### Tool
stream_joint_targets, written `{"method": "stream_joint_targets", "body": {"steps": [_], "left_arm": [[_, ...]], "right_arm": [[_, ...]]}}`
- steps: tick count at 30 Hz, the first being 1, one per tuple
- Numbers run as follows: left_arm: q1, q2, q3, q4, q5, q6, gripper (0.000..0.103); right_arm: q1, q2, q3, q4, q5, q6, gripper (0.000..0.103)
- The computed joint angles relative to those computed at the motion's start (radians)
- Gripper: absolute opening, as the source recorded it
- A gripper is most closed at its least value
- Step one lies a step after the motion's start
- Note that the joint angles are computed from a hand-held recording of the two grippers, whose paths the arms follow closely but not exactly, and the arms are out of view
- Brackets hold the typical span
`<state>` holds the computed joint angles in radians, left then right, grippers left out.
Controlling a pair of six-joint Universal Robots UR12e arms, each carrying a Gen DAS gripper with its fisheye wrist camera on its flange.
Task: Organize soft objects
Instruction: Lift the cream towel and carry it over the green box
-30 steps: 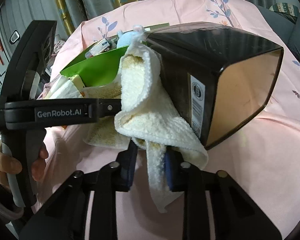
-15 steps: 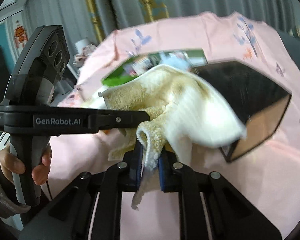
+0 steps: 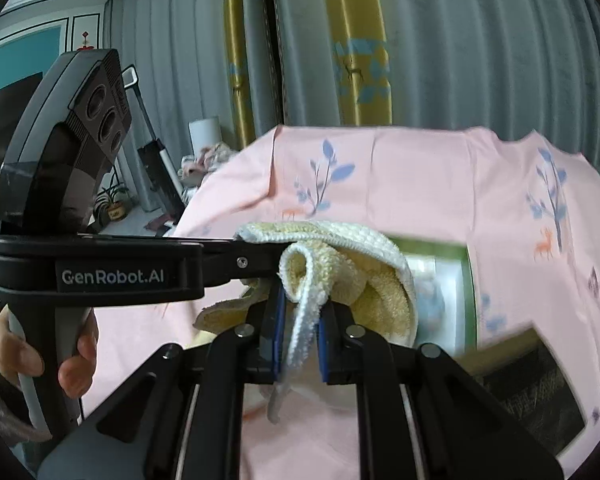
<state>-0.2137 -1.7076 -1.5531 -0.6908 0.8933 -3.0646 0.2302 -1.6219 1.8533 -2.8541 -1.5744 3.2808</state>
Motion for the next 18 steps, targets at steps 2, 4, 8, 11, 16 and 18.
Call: {"method": "stream_joint_targets", "body": {"steps": [2, 4, 8, 11, 16, 18], "left_arm": [[-0.004, -0.036, 0.048, 0.015, 0.018, -0.022, 0.013], [-0.004, -0.066, 0.088, 0.013, 0.033, -0.041, 0.013], [-0.015, -0.116, 0.143, -0.008, 0.075, -0.05, 0.013], [-0.026, -0.147, 0.169, -0.03, 0.112, -0.055, 0.013], [-0.046, -0.18, 0.188, -0.081, 0.193, -0.051, 0.013], [-0.051, -0.193, 0.201, -0.132, 0.217, -0.038, 0.013]], "right_arm": [[-0.009, 0.029, -0.04, 0.001, 0.002, -0.008, 0.013], [-0.023, 0.057, -0.077, 0.009, 0.013, -0.009, 0.013], [-0.04, 0.101, -0.128, 0.05, 0.009, -0.01, 0.013], [-0.048, 0.128, -0.152, 0.093, 0.005, -0.015, 0.013], [-0.054, 0.166, -0.179, 0.203, -0.031, 0.012, 0.016], [-0.062, 0.175, -0.186, 0.272, -0.026, 0.043, 0.017]]}}
